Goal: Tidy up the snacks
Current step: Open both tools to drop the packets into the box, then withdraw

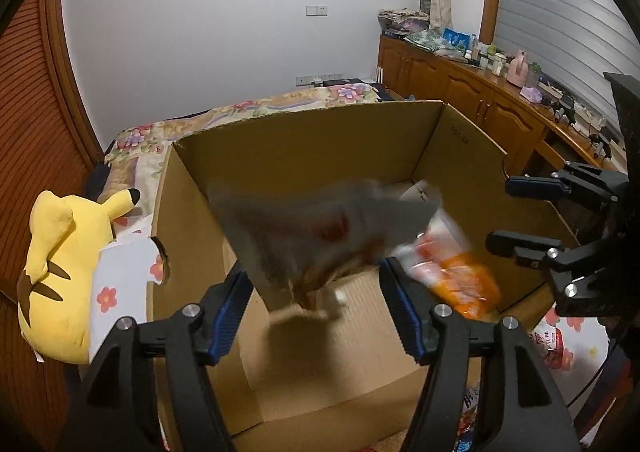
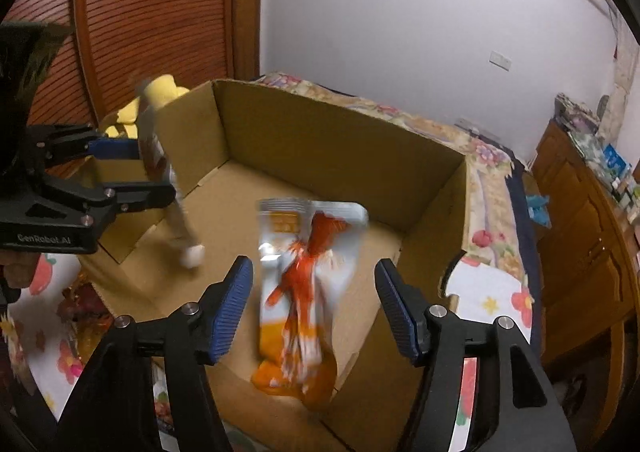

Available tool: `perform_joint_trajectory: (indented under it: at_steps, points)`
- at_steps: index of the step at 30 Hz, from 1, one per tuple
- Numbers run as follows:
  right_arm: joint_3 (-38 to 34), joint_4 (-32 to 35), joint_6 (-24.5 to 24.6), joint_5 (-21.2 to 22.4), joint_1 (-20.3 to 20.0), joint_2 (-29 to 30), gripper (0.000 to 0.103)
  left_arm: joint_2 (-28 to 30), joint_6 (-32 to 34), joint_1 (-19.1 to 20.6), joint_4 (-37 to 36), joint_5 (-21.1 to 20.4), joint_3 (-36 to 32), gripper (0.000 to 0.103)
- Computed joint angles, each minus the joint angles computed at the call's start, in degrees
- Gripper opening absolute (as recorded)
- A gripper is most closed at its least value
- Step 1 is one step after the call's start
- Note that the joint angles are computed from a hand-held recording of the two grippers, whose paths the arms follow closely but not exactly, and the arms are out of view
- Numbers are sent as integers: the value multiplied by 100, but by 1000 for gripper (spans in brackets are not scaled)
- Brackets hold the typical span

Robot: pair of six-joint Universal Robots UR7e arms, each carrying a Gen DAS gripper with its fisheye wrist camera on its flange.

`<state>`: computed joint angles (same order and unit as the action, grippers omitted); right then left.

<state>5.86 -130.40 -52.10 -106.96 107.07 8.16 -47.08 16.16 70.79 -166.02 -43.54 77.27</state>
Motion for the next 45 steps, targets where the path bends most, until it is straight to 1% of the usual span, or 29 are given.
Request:
perform_joint_trajectory:
  at_steps: [1,2,3,4,6,11,14,18,21,27,30,34,39,42,44,45]
  points:
    - [132,-27,48,19,3,-95,66,-15,30,-16,-80,6,39,66]
    - [503,-195,90,84,0,-303,66,-47,82,-37,-193,-34,96,67]
    - [1083,-553,134,199,-13,-597,66,-69,98,-58,-233,-49,125,71]
    - [1424,-735,155,255,-22,-777,66,-86,120,-60,-268,-70,151,72]
    - [2198,-1161,170,382,-43,-1201,66,-109,203,-114,-411,-46,230,73]
    - [3661,-2014,183,558,-100,-2010,67,-227,341,-237,-780,-72,535,73]
    - [4301,-2386,218,682,-148,-2390,67,-404,401,-309,-1017,-160,851,73]
    - [5240,-2924,226,860,-253,-2899,68,-623,461,-446,-1375,-155,1353,73]
    - [5758,-3178,258,933,-336,-3155,68,-823,484,-527,-1615,-178,1775,73]
    - [6325,-3412,273,856,-485,-3345,68,-1107,418,-644,-1996,-158,2491,73]
    - [6421,-3520,181,685,-550,-3291,68,-1224,249,-636,-2063,-163,2791,73]
    - [6326,-3377,173,499,-670,-3161,66,-1272,48,-573,-2181,-162,3104,73]
    - [5988,-3097,229,157,-794,-2898,65,-1205,-142,-497,-2239,-60,3319,73]
    - [5889,-3004,194,32,-845,-2802,65,-1163,-223,-448,-2256,-45,3419,73]
    - [5879,-2996,105,-66,-860,-2763,66,-1146,-283,-420,-2262,-65,3478,73]
    - [5856,-2946,58,-112,-866,-2740,68,-1141,-316,-405,-2252,-75,3499,73]
